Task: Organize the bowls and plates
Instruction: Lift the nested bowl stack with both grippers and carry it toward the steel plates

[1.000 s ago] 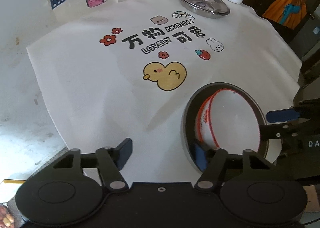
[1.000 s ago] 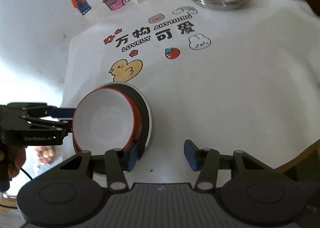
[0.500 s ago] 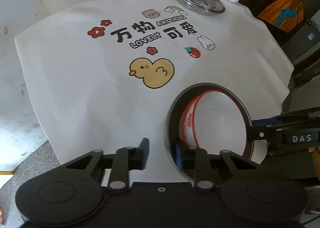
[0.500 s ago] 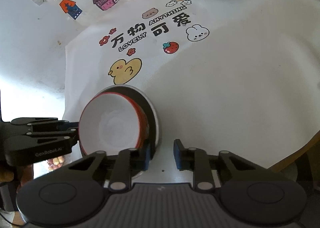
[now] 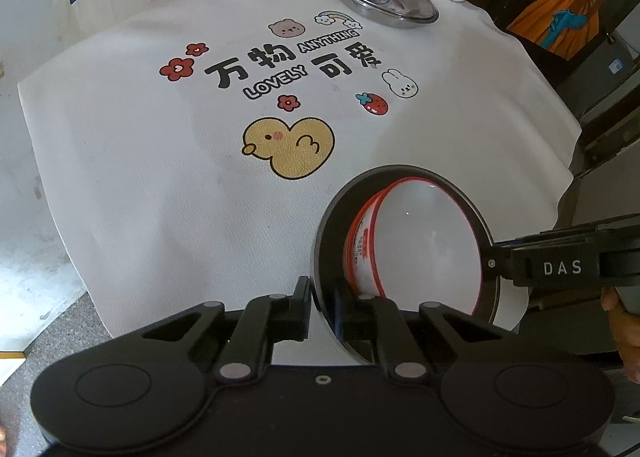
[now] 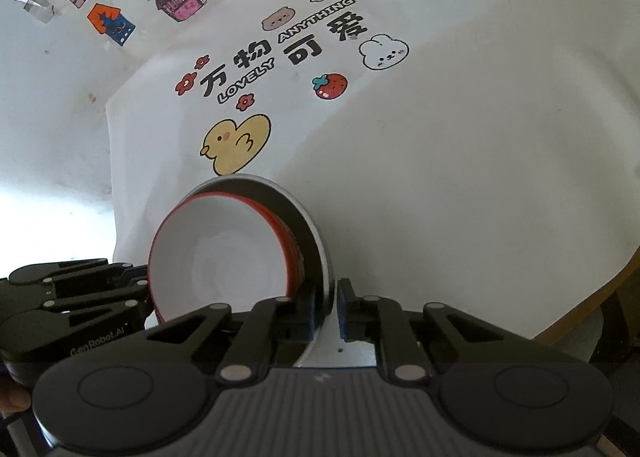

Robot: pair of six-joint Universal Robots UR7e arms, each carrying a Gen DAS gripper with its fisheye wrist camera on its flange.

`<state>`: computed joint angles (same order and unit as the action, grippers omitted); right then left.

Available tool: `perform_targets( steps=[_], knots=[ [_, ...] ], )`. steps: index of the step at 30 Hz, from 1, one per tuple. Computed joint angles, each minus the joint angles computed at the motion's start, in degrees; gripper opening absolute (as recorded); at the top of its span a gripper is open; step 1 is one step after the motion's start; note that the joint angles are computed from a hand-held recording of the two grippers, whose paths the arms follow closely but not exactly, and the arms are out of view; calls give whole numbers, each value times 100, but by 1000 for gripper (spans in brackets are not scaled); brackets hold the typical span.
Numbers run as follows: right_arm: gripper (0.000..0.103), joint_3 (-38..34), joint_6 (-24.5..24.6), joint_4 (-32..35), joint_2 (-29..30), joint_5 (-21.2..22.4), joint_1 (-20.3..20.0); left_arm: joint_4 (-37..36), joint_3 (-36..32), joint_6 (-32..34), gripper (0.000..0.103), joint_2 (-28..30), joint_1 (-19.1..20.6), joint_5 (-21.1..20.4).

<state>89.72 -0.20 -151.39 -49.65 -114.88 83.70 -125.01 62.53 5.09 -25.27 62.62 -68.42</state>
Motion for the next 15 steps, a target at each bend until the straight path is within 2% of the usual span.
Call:
perform_targets(
  steps=[3, 5, 10, 15],
  knots=[
    [14, -26, 255, 116, -31, 235, -90, -7, 10, -3, 11, -6, -2, 6],
    [14, 18, 249, 63, -53, 302, -118, -14, 20, -11, 11, -9, -7, 22],
    [13, 74, -57, -39, -33, 122, -42, -22, 31, -68, 11, -6, -9, 38],
    [11, 110, -20, -81, -41, 80, -24, 24, -9, -132, 9, 8, -1, 14]
  ],
)
